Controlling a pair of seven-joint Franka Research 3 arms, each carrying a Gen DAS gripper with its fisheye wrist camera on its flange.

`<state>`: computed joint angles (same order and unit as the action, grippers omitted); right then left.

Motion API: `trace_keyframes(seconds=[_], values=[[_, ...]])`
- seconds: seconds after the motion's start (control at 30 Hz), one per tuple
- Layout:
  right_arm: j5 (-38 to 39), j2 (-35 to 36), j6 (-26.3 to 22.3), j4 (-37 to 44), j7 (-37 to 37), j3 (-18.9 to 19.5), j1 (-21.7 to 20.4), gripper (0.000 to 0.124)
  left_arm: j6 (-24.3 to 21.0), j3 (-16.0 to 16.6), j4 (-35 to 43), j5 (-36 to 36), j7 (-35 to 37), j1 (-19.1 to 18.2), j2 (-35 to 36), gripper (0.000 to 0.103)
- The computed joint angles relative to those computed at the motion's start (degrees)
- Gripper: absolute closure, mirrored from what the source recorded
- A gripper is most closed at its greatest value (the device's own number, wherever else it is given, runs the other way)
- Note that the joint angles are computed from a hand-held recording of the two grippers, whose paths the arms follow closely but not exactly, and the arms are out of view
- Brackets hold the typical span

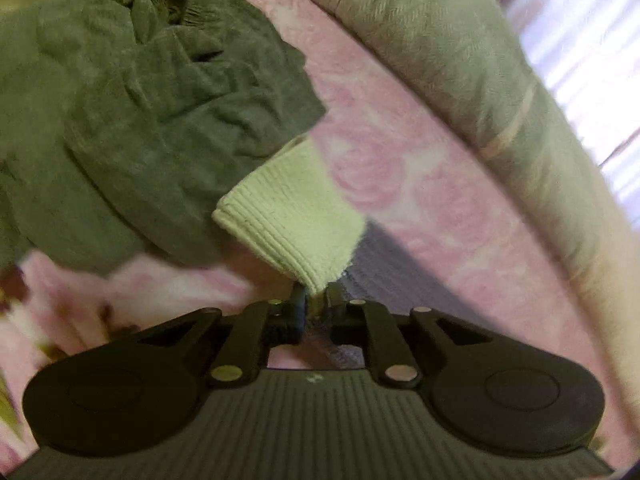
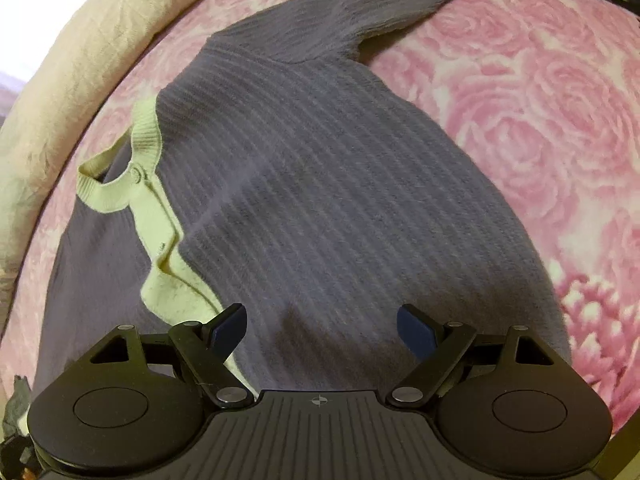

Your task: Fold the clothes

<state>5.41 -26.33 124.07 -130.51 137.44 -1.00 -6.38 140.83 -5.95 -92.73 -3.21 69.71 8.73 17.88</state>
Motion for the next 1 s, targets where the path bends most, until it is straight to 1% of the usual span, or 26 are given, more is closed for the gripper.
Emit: trace_keyframes(seconds=[0.03, 0.07, 0.1, 0.17, 0.23, 0.37, 0.43, 0.5, 0.6, 0.7, 0.77, 0.83, 0.87, 0.93, 0.97, 1.0], values=[[-0.1, -0.6, 0.1, -0.6, -0.2, -0.2, -0.1, 0.039, -1.7, 0.9, 0.5, 3.9, -1.6, -1.5, 0.5, 0.084], [-0.1, -1.2, 0.0, -1.2, -0.2, -0.3, -0.3, 0.039, -3.7, 1.7, 1.2, 7.6, -3.1, -2.9, 1.1, 0.082], [0.0, -1.9, 0.0, -1.8, -0.3, -0.5, -0.5, 0.039, -3.9, 2.4, 1.0, 10.9, -5.8, -4.4, 0.7, 0.082], [-0.2, -3.9, 0.8, -3.4, -1.4, -1.2, -1.2, 0.039, -4.6, 1.8, -0.1, 11.4, -9.1, -5.2, -1.3, 0.083], [-1.3, -5.5, 1.7, -4.4, -3.0, -1.6, -2.5, 0.039, -5.2, 0.1, -2.0, 7.9, -8.6, -4.9, -4.0, 0.083], [-2.7, -6.4, 3.3, -5.1, -6.7, -4.0, -6.0, 0.039, -7.6, -2.5, -5.6, 0.9, -3.4, -5.6, -9.3, 0.083], [-2.6, -5.7, 5.5, -4.9, -9.0, -5.7, -7.9, 0.039, -8.0, -3.3, -7.4, -1.9, -2.2, -7.1, -11.6, 0.083], [-1.4, -3.8, 9.1, -4.1, -12.5, -8.1, -9.4, 0.039, -7.6, -4.2, -8.8, -4.2, -2.2, -9.2, -12.9, 0.083], [1.8, 1.1, 14.9, -1.5, -17.6, -11.7, -11.6, 0.039, -6.7, -5.5, -8.9, -5.8, -4.3, -12.7, -12.8, 0.083], [8.6, 8.3, 20.5, 2.9, -24.1, -16.0, -12.5, 0.039, -6.0, -6.8, -8.1, -5.9, -7.9, -16.1, -11.7, 0.082], [13.6, 14.1, 23.7, 6.8, -28.1, -17.9, -13.1, 0.039, -5.3, -7.4, -7.6, -5.6, -10.5, -18.0, -10.9, 0.081], [19.0, 19.8, 26.6, 10.6, -31.6, -18.8, -13.9, 0.039, -5.0, -8.0, -6.4, -5.2, -12.6, -19.6, -9.6, 0.081], [20.7, 23.0, 27.1, 12.9, -32.5, -18.8, -14.6, 0.039, -5.1, -8.1, -5.8, -4.8, -13.5, -20.1, -9.1, 0.081], [21.2, 28.8, 26.2, 17.8, -32.7, -17.9, -16.3, 0.041, -5.3, -8.4, -4.5, -4.0, -15.2, -21.2, -8.2, 0.081], [21.4, 30.5, 26.6, 19.2, -33.2, -17.2, -16.9, 0.053, -5.1, -8.5, -4.0, -3.8, -15.3, -21.5, -7.7, 0.081], [21.3, 32.0, 26.7, 20.6, -33.6, -16.6, -17.4, 0.104, -4.8, -8.6, -3.5, -3.8, -15.2, -21.6, -7.3, 0.081]])
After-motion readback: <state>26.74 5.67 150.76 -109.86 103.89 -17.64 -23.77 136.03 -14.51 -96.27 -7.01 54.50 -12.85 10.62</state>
